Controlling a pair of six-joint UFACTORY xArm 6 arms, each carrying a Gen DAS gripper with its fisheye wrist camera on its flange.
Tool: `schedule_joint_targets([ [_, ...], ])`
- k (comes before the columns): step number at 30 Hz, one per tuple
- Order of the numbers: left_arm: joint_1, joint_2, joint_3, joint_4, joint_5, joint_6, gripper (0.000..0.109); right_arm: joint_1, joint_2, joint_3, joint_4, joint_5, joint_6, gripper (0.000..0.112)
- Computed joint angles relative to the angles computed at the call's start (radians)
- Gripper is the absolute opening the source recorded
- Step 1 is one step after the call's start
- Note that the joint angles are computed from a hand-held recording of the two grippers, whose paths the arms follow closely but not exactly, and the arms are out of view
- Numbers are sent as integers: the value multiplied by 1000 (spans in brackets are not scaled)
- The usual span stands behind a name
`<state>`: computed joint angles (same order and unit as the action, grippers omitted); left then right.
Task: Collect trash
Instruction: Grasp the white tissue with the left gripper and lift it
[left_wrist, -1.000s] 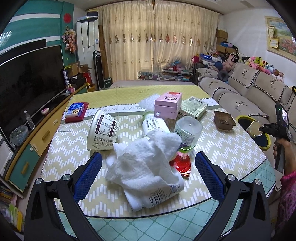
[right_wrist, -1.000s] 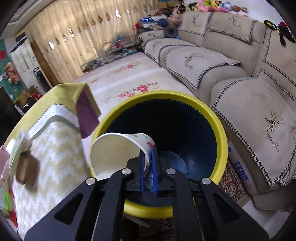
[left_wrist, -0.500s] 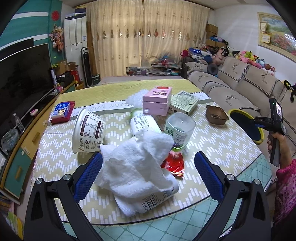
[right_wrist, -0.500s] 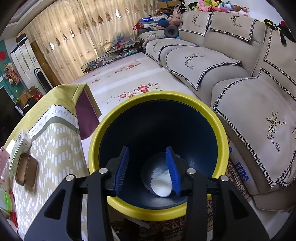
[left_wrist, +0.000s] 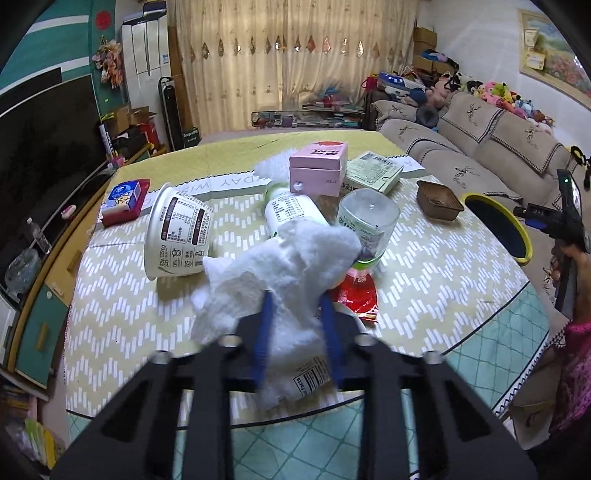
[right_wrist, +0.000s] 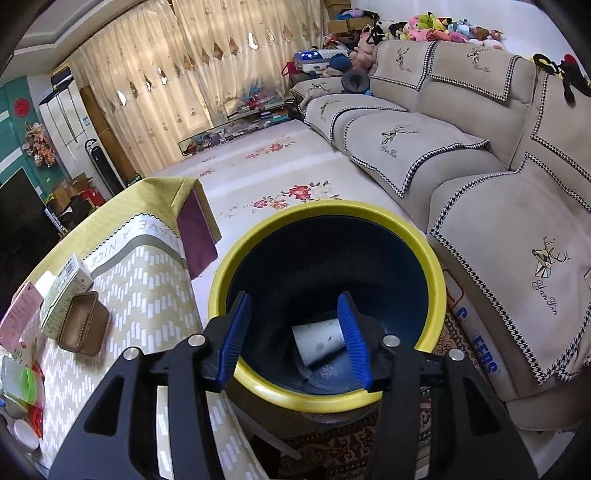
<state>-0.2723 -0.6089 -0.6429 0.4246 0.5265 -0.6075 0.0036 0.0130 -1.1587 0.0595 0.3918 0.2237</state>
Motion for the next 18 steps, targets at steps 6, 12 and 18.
schedule_joint_targets([
  [6,-5,-51,-1,31,18,25,5,10,-21,21,52,-8,-44,47],
  [12,-1,-79,-54,71,48,43,5,23,-67,60,108,-28,-99,47],
  [18,8,-51,-141,99,45,43,5,46,-124,98,290,-22,-253,47],
])
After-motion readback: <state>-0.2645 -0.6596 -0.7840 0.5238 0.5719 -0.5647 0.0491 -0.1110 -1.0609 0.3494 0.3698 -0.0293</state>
